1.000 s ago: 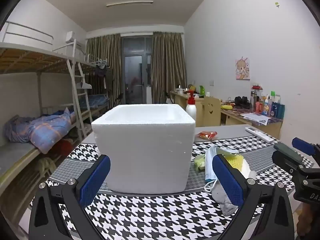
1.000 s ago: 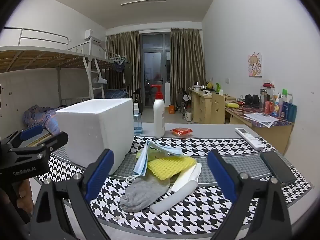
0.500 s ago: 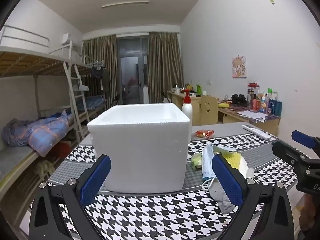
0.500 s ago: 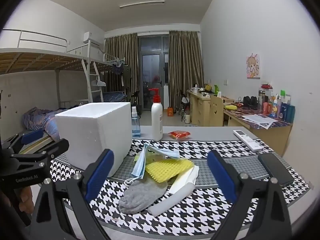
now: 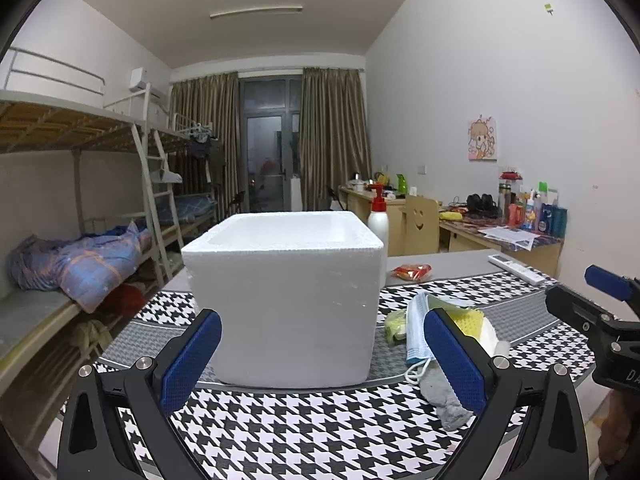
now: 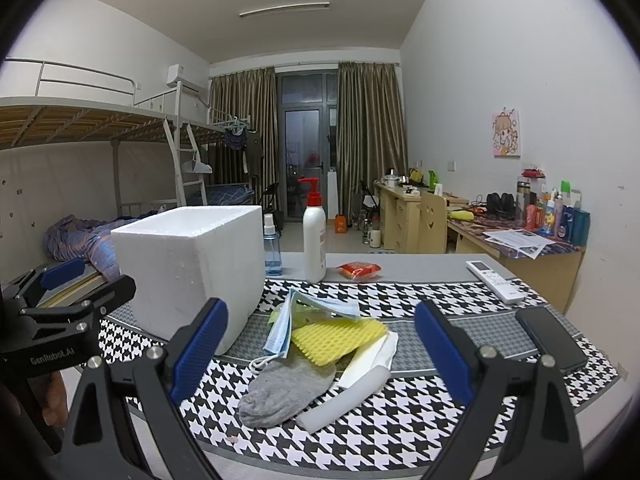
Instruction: Organize soft objects
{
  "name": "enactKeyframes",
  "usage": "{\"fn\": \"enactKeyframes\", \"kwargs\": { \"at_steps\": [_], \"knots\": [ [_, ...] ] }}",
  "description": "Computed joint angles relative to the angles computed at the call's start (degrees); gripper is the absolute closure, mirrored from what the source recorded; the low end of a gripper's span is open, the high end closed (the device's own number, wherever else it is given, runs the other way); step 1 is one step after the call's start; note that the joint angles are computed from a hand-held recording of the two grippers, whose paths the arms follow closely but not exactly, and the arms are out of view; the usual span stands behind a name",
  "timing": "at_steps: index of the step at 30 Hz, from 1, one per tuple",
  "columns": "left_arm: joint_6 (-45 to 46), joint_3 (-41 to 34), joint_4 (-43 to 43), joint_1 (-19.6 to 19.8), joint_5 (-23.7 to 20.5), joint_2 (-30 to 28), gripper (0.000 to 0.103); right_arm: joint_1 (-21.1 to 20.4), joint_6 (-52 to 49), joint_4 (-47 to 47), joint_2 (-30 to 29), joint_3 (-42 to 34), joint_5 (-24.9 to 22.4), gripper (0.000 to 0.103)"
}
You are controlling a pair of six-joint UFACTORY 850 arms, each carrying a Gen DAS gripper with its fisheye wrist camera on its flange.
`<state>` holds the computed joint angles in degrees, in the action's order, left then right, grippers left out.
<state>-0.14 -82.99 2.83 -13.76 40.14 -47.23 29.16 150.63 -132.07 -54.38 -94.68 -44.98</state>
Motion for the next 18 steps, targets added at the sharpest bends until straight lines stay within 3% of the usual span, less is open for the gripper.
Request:
{"fn": "enactKeyframes", "kwargs": {
  "at_steps": [4,18],
  "knots": [
    [1.4,0.8,0.4,-0.2,1.5,0.4,0.001,0.0,-0.1,0.1,0.1,0.0,-0.1,0.007],
    [0.0,0.5,2.6,0.0,0.0,0.4,0.001,0.1,-0.2,0.2,0.3,0.3,-0.2,0.007]
  ]
}}
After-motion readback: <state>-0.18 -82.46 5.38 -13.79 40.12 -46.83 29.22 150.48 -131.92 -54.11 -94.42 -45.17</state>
